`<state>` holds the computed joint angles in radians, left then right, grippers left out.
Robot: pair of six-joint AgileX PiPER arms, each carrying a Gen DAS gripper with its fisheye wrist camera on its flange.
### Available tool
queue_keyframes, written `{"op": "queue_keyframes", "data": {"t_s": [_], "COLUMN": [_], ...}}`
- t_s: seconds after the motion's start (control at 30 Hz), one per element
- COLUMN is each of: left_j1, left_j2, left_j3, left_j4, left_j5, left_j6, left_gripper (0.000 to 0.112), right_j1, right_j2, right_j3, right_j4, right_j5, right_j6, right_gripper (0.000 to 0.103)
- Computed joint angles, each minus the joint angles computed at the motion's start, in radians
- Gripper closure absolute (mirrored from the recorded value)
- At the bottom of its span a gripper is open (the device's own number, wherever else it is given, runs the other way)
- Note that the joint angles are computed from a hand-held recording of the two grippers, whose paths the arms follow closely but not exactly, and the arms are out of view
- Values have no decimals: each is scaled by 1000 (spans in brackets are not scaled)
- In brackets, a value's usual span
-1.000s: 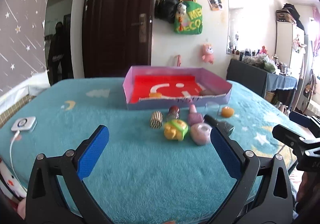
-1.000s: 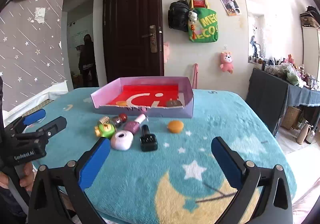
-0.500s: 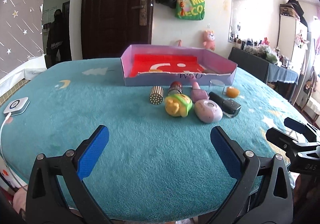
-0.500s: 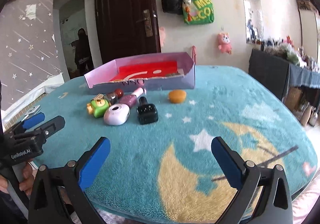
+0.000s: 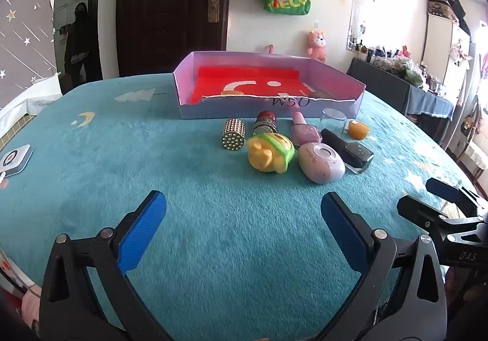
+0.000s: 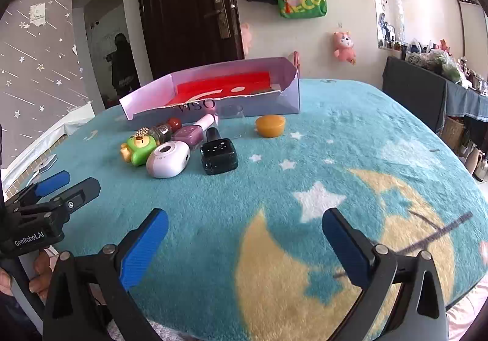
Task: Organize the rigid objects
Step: 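Lift both tools out of the box and back toward the items, then grasp the green toy figure with the left tool while the right tool grasps the black nail polish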
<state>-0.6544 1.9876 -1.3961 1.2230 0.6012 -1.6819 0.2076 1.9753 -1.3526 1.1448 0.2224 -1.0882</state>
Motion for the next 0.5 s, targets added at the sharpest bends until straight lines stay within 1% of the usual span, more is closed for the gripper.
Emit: {"op": "queue_keyframes", "data": {"t_s": [0.1, 0.23, 0.3, 0.33, 0.4, 0.47, 0.5], "left_j1": [28, 58, 75, 85, 102, 118, 130], "left_j2": [22, 55, 70, 81, 104, 119, 131], "left_j3": [-53, -139, -181, -209, -264, -300, -327], "left_j4": [-77, -192, -257, -301, -378, -449, -510], "left_j5": [-18, -15, -26, -23, -16, -22, -25], "left_j6": [109, 274, 366, 422, 528, 620, 692], "left_gripper": [9, 9, 9, 9, 10, 14, 16], "right_j1": [-4, 6, 7, 8, 9, 13, 14], "right_j2": [30, 85, 120, 145, 180, 230, 246], "right_j3": [-78, -206, -285, -340, -417, -521, -554], "right_j4": [-197, -486, -579, -629, -679, -744, -758], "right_j5": [52, 112, 169, 212, 274, 354, 379], "right_j6": [195, 477, 564, 609, 653, 713, 726], "right_gripper": [0, 0, 0, 0, 0, 0, 0]}}
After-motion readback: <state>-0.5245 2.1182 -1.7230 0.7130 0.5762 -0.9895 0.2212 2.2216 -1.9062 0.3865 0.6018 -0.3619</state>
